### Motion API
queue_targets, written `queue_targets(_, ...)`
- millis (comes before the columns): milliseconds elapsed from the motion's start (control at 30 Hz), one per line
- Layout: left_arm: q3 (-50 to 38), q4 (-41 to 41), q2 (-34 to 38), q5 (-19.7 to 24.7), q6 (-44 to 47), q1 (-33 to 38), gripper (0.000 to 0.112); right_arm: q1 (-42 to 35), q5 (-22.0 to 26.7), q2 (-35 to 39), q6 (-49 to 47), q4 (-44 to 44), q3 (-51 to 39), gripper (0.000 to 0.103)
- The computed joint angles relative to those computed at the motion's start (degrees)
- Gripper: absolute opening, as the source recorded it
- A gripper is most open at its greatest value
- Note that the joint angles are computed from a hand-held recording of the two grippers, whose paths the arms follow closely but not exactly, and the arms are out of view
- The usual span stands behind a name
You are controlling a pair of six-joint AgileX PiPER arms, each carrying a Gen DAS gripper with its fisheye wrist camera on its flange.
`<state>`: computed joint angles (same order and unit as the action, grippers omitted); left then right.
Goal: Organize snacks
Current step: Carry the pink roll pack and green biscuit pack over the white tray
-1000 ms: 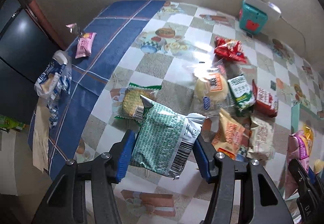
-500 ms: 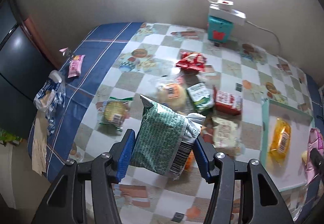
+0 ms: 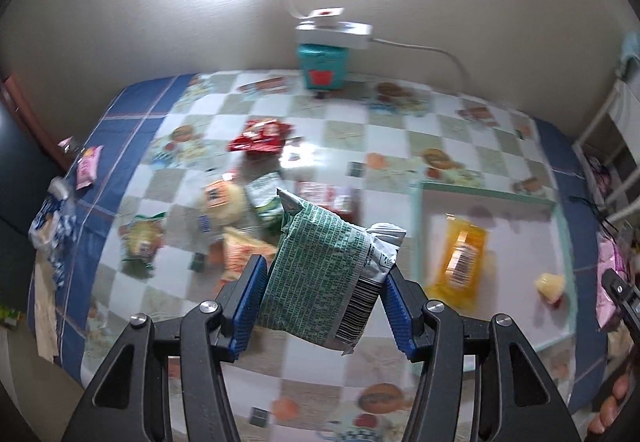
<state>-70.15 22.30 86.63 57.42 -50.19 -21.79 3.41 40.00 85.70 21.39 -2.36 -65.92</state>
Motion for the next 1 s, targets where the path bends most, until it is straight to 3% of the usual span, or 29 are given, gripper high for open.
queue_targets(500,-9.9,-3.8,11.0,0.8,1.0,-10.9,0.058,-12.2,0.2,-0.1,-8.4,7.1,0.3,0.046)
queue_targets(1000,-15.1,-13.5,22.2,1.1,7.7,-10.7,0.058,-6.1,1.5,9.9,-9.6,7.1,-0.9,0.046)
